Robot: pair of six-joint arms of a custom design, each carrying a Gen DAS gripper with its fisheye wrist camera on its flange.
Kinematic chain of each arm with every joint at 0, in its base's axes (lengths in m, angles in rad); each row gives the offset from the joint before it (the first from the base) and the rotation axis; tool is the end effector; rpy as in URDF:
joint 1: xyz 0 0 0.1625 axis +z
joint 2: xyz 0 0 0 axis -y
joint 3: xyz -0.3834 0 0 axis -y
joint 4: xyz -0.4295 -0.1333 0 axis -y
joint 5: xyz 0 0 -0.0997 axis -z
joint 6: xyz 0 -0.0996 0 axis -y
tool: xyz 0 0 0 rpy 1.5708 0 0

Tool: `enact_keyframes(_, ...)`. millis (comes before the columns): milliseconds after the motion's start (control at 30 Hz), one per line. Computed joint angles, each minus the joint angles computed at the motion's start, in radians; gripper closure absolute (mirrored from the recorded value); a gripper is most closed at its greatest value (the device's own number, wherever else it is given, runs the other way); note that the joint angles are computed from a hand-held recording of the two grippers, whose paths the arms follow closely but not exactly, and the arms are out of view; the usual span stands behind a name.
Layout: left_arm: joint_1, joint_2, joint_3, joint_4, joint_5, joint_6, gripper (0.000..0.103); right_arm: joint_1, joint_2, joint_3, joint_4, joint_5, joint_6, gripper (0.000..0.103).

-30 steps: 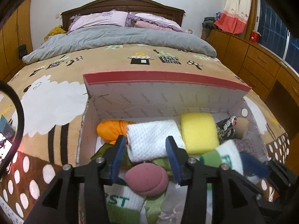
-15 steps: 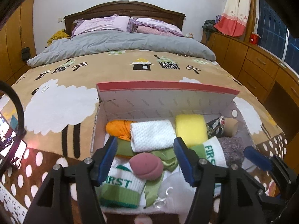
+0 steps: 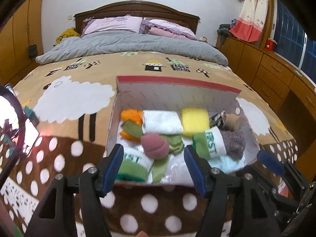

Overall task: Organize soft objects
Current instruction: 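Withdraw both open grippers from the shoebox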

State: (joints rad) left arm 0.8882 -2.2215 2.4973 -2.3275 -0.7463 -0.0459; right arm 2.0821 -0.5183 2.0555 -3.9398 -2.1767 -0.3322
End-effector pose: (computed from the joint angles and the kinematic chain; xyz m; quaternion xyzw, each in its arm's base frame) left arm -0.0295 -0.3635 0.3368 0.1879 0.8750 -0.3425 0.2859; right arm 0.2993 -0.3769 -0.0583 0.2474 -0.8459 0.4085 0.2373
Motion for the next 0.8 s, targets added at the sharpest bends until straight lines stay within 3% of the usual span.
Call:
enact_keyframes(67, -0.021, -0.054, 0.019, 0.058, 0.01, -0.041, 0.034, 0.012, 0.005, 0.008, -0.002, -0.016, 0.006, 0.037)
enact_keyframes(367, -0.068, -0.236, 0.075, 0.342, 0.019, -0.176, 0.034, 0.034, 0.025, 0.033, -0.004, -0.07, 0.065, 0.036)
enact_keyframes(567, -0.051, -0.266, 0.11, 0.375, 0.01, -0.186, 0.034, 0.03, 0.034, 0.042, 0.012, -0.094, 0.102, 0.036)
enact_keyframes(800, -0.021, -0.232, 0.133, 0.304, 0.019, -0.158, 0.034, 0.014, 0.059, 0.027, 0.03, -0.127, 0.131, 0.036)
